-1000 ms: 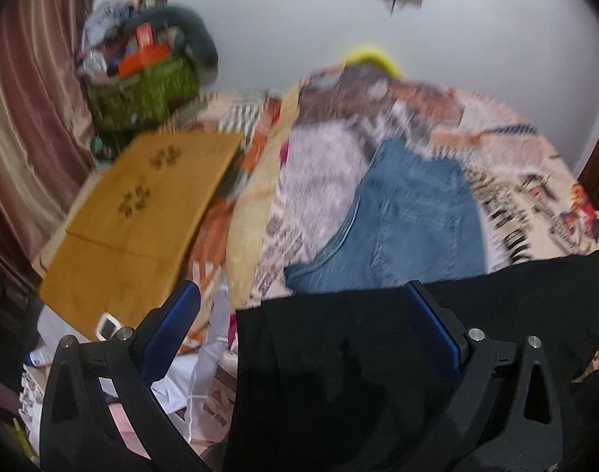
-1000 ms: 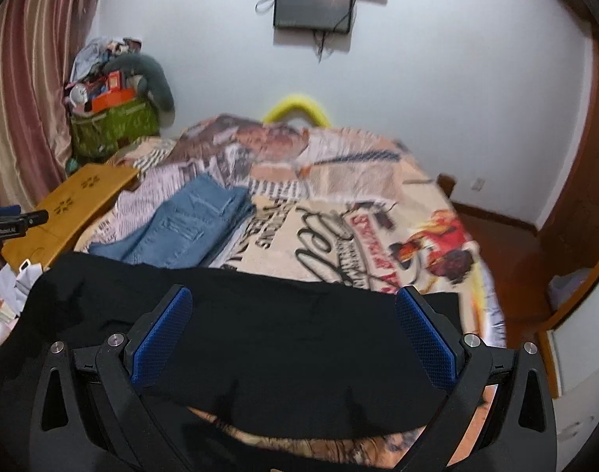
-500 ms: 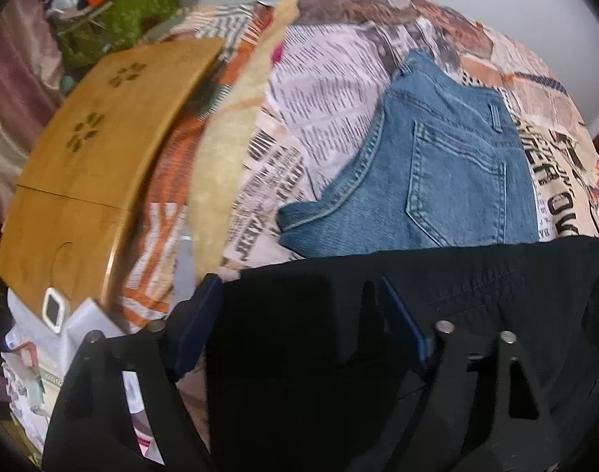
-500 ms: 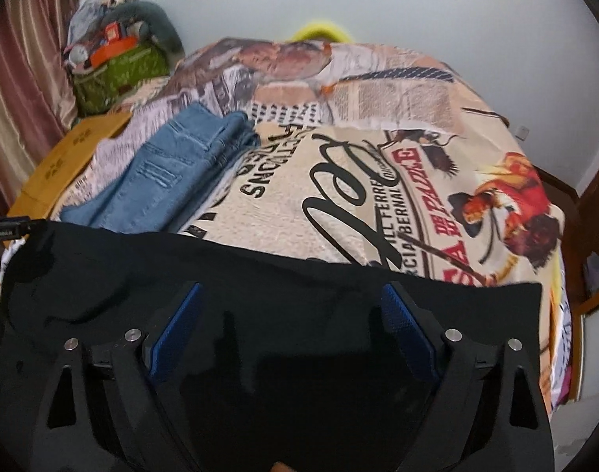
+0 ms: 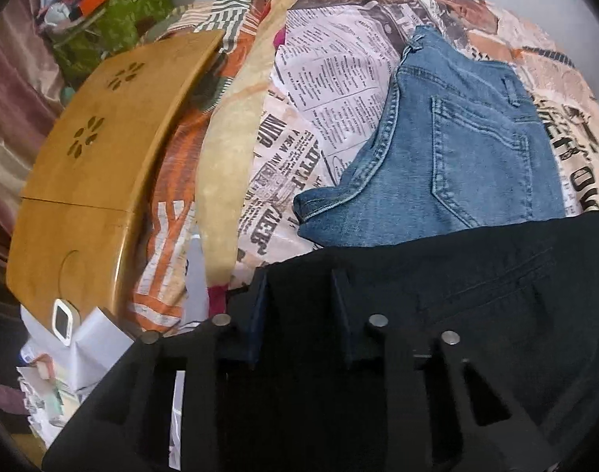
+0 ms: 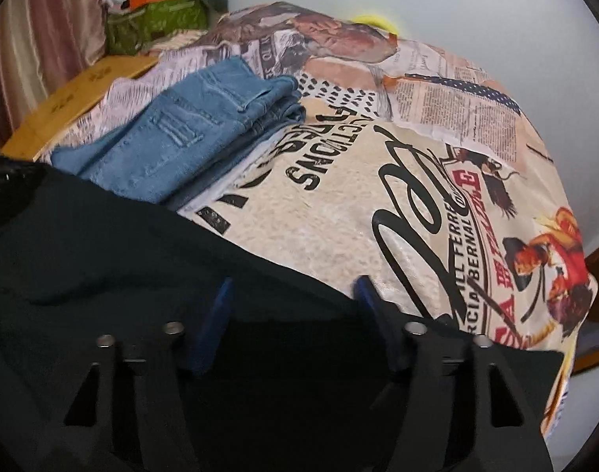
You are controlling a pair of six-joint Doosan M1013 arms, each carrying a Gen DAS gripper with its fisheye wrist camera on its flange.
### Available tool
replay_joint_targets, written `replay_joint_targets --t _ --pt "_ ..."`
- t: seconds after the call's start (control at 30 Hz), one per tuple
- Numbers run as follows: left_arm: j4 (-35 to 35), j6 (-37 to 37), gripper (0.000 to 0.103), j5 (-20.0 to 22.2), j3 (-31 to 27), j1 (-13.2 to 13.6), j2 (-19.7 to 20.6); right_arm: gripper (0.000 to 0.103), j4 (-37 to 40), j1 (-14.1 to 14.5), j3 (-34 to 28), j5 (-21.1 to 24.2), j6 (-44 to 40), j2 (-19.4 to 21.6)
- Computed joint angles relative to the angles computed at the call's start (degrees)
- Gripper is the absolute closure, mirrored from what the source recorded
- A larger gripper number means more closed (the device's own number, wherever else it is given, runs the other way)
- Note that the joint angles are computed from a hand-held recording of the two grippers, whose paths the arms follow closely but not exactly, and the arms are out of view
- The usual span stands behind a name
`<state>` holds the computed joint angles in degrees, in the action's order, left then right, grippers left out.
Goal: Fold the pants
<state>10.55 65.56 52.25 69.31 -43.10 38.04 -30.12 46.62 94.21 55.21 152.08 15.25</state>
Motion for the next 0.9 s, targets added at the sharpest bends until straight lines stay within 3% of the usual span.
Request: replay_joint_targets --t 0.07,0.13,0.23,0.33,0.43,0.63,0.9 --pt "-0.1 0.8 0.086 -0.6 0.5 -0.1 -0.4 0.072 -0.1 0.1 -0.1 -0.4 0.4 0.2" --pt "1.1 1.0 0.091 -0.1 0.7 -0.7 -0.5 0.08 -1.3 0.8 -0.3 0.2 2.0 0.6" --pt "2.0 0.9 0.096 0.3 1.0 -1.3 -0.9 0.09 -3.5 2.0 -1.8 3.7 2.3 1.9" --pt "2.6 -0.1 0.097 -0.6 1.8 -1.5 -1.9 0.098 -2.5 2.0 -1.4 3.1 4.1 1.1" --pt "2.4 -0.6 0.097 -3.3 3.0 -1.3 -3.8 0.099 -3.2 2.6 -0.8 2.2 6.5 -0.3" --pt "4.5 -1.6 0.097 -8.4 6.3 -2.4 -8.7 0.099 -7.1 5.5 -1.1 4.6 11.1 -2.6" --pt "8.0 -3.6 0.098 -12.2 12.4 -4.1 -15.6 0.099 -11.5 11.6 -2.9 10.4 15.8 -4.2"
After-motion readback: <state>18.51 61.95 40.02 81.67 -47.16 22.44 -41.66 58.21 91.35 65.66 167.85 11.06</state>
